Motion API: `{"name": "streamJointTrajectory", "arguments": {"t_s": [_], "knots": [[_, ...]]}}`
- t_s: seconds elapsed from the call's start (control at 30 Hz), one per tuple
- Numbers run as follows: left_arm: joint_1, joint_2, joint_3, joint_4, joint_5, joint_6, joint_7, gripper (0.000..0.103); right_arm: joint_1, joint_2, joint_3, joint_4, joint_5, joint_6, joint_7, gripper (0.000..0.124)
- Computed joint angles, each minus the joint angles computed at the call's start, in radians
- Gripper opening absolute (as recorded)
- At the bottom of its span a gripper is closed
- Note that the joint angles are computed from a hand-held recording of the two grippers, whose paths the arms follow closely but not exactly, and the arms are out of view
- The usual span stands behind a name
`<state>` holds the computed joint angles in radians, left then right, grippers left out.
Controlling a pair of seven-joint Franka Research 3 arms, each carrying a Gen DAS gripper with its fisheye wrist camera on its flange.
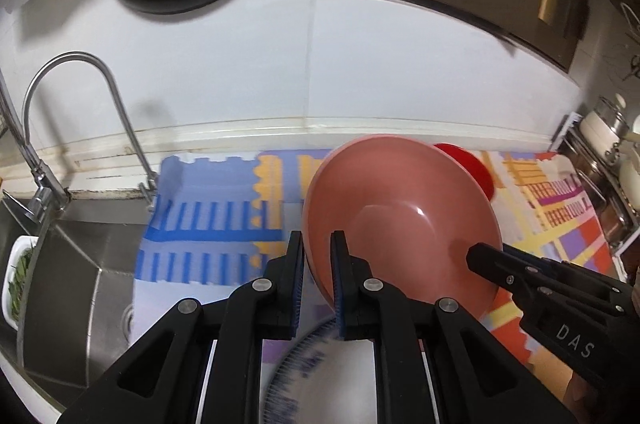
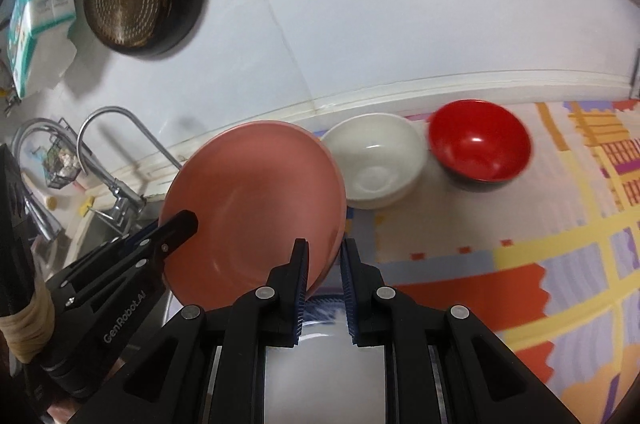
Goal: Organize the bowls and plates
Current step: 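Carry the pink bowl with both tools across the mat toward the pot rack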
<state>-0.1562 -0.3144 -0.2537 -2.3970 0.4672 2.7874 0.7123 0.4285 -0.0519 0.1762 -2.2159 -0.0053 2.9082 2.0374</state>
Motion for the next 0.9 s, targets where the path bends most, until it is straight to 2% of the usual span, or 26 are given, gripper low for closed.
{"name": "streamJointTrajectory", "arguments": {"t_s": [0.4, 0.9], "knots": [[-0.100, 0.113, -0.061, 0.117, -0.021, -0.035, -0.044, 0.015, -0.103, -0.213, -0.002, -0.207, 0.029, -0.009, -0.029, 0.018], [-0.238, 0.314, -0.080, 0.301, 0.018, -0.120, -0.133, 0.016, -0.200, -0.352, -0.062, -0.354, 0.126, -0.067, -0.215, 0.018]]}}
